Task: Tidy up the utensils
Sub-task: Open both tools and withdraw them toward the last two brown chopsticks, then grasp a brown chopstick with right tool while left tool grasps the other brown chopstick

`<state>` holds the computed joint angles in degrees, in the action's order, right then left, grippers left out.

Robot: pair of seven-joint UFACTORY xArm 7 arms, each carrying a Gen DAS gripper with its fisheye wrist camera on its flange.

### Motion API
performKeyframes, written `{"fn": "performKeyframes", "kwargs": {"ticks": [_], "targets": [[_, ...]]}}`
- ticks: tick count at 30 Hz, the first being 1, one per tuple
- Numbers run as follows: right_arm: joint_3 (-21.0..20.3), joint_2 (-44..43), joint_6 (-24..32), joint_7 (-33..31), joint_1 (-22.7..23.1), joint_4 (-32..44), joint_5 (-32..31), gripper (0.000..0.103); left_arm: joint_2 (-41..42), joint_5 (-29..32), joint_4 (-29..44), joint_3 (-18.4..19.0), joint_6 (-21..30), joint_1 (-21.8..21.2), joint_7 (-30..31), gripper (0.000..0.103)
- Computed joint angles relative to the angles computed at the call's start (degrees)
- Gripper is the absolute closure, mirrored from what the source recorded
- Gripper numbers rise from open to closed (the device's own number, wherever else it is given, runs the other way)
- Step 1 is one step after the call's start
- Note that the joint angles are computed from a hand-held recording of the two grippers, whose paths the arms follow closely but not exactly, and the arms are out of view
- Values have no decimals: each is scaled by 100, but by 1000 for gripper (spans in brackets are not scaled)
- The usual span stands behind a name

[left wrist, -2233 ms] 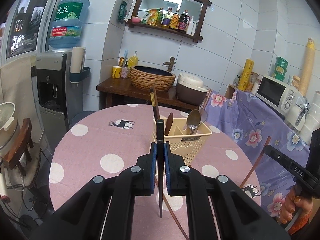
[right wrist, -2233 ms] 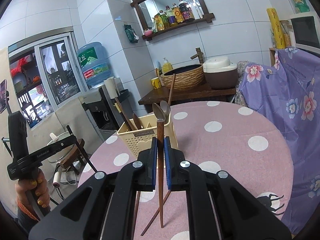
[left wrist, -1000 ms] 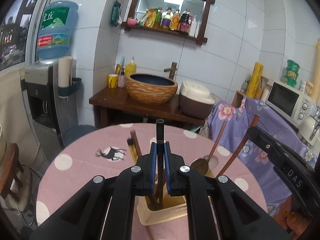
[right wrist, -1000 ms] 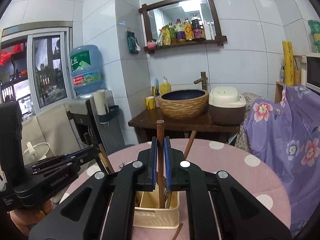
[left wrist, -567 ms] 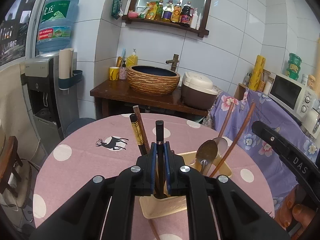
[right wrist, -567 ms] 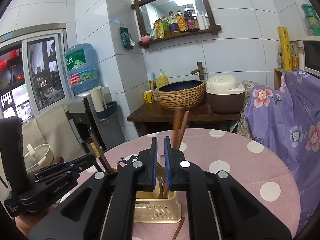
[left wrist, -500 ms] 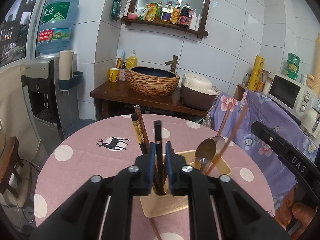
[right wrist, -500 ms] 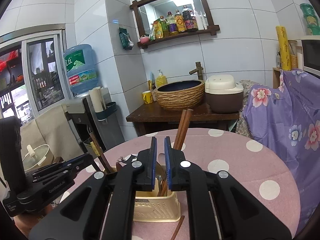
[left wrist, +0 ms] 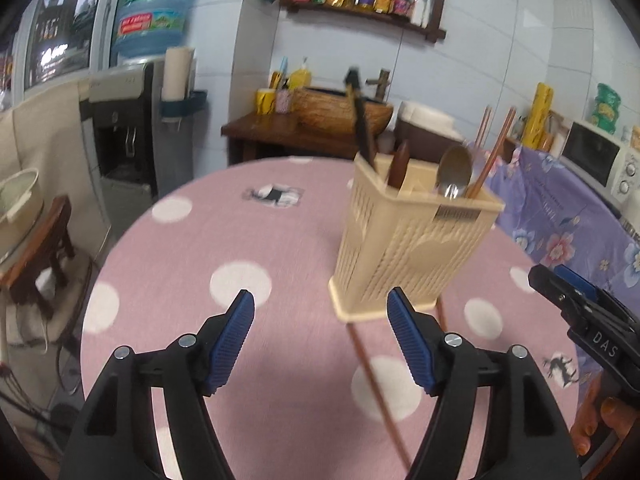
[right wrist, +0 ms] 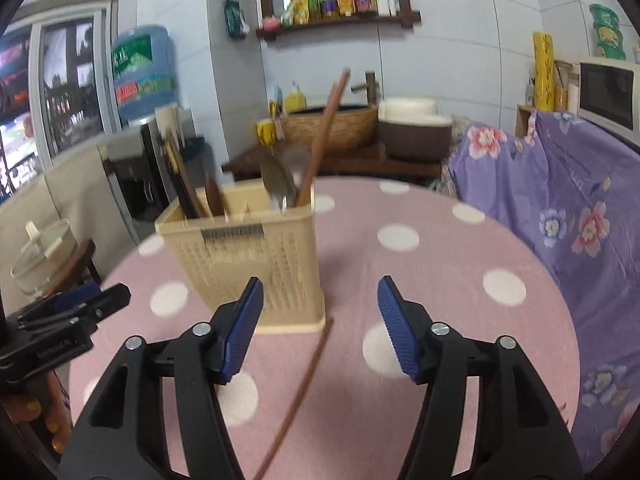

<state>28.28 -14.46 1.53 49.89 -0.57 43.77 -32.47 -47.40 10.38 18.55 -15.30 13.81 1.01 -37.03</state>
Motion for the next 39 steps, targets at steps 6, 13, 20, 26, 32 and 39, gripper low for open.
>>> {"fn": "performKeyframes", "kwargs": {"ticks": [6, 13, 20, 26, 32, 39], "targets": [[-285, 68, 379, -103, 615, -424, 329, 41, -336, 6, -433, 26, 449, -66, -142, 34], [-470, 221, 588, -18, 1124, -549, 383, 42, -484, -1, -679, 78, 757, -310, -207, 34], [-638, 615, 1035, 197, 1648, -343, 212, 55, -503, -12, -767, 57, 809, -457, -304, 32], [-863, 584, 1319, 543, 1901, -292, -341, 82, -443, 5, -742, 24, 783, -517, -383, 31], [-1193, 153, 1179, -283, 2101, -765, 362, 91, -245, -77, -666, 128, 731, -716, -311, 31], [-1408, -515, 1220, -1435, 2258, -1394, 1424, 92, 103, -181, -519, 128, 620, -930, -245, 31]]}}
